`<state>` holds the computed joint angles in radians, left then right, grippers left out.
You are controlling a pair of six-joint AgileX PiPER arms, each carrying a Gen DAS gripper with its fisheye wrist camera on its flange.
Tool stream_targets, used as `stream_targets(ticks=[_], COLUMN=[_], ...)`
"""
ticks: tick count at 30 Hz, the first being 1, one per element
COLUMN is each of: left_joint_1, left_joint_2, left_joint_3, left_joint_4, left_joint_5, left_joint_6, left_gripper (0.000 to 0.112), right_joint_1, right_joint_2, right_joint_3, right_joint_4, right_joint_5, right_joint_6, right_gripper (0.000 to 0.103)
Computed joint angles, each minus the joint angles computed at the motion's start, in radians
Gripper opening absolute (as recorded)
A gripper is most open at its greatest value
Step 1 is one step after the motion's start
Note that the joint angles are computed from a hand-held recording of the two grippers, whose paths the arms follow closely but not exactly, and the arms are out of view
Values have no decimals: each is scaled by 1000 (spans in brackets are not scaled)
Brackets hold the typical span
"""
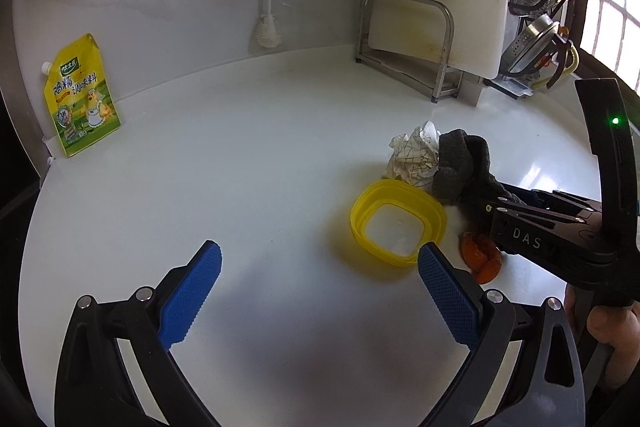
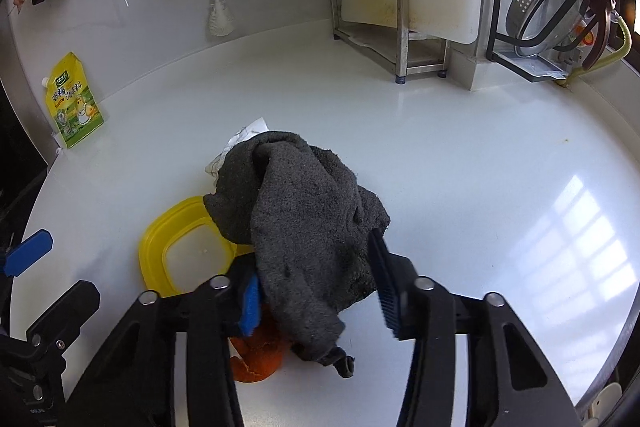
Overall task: Collect trash
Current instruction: 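Grasp the dark grey cloth with the right tool while the left tool reaches the yellow lid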
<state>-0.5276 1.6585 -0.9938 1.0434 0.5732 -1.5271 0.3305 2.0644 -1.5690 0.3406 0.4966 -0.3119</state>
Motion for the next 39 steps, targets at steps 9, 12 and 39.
stream_targets(ticks=[9,12,39], left_joint_1=[-46,-70,58], left_joint_2=[20,40,270], left_joint_3=[-28,-52,-331], left_joint_4=[-19,-23,-445], left_joint_5=[7,33,16], left_joint_6=[-14,-9,421], left_gripper=[97,97,97], right_joint_1=[-86,-129,-365], right_joint_2=[-117,-165,-281], right_joint_3=[160,215,364], right_joint_4=[257,355,785], right_joint_5=[-74,-77,125], right_joint_6=[-239,-330,-759], right_gripper=[8,8,8])
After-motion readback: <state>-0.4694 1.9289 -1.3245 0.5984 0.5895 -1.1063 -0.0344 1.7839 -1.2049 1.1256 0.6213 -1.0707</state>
